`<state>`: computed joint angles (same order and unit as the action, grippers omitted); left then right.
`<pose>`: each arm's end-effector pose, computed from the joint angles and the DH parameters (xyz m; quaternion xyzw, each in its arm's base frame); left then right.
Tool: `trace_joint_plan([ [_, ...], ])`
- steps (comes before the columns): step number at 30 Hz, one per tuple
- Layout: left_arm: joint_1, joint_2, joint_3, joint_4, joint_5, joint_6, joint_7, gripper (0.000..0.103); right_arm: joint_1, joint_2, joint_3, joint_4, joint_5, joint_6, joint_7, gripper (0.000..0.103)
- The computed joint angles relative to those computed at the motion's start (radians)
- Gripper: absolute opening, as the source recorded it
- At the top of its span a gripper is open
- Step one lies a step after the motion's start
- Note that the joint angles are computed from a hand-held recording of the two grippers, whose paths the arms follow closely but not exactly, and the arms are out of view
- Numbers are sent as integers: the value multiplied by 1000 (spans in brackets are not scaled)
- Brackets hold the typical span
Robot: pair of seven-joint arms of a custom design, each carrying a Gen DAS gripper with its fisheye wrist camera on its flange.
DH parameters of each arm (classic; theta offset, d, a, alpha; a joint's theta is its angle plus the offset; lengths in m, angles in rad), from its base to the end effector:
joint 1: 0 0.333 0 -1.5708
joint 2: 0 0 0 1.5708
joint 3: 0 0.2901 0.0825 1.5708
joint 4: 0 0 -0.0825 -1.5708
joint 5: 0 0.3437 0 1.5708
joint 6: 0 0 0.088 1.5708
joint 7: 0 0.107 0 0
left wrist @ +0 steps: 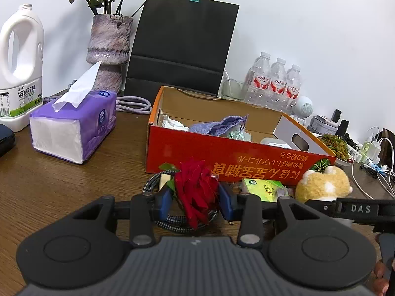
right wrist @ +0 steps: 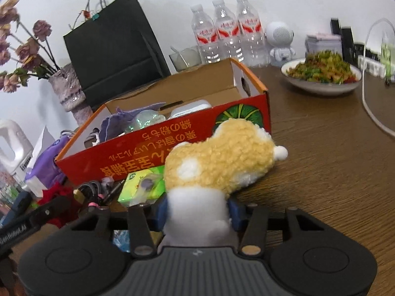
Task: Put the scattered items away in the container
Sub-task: 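Grasp the red flower with the left tool while the right grasps the plush sheep, then carry the red flower and plush sheep into the box and open both tools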
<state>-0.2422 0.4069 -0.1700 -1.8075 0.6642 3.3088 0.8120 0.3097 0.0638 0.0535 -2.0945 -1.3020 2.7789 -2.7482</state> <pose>0.5645 -0.2996 0.4453 -0.5032 0.6957 -0.4737 0.1961 0.4976 0.2344 0.4326 -0.4619 0.7652 -0.2598 0.3655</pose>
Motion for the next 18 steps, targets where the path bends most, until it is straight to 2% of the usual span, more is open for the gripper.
trace_joint_plan([
  [3,-8,-4,4,-2,0,3,-1,41,-4,-24,-3,-20,-68,15,61,47],
  [11,-51,-22,45,13,-7,67,-8,41,-12,-91,26,-25,-231,-39,114,47],
  [14,-89,-5,79,72,-27,81,1,41,-19,-84,29,22,-257,-41,78,47],
  [18,-79,69,44,217,-42,46,5,41,-32,-33,14,124,-284,-11,73,47],
])
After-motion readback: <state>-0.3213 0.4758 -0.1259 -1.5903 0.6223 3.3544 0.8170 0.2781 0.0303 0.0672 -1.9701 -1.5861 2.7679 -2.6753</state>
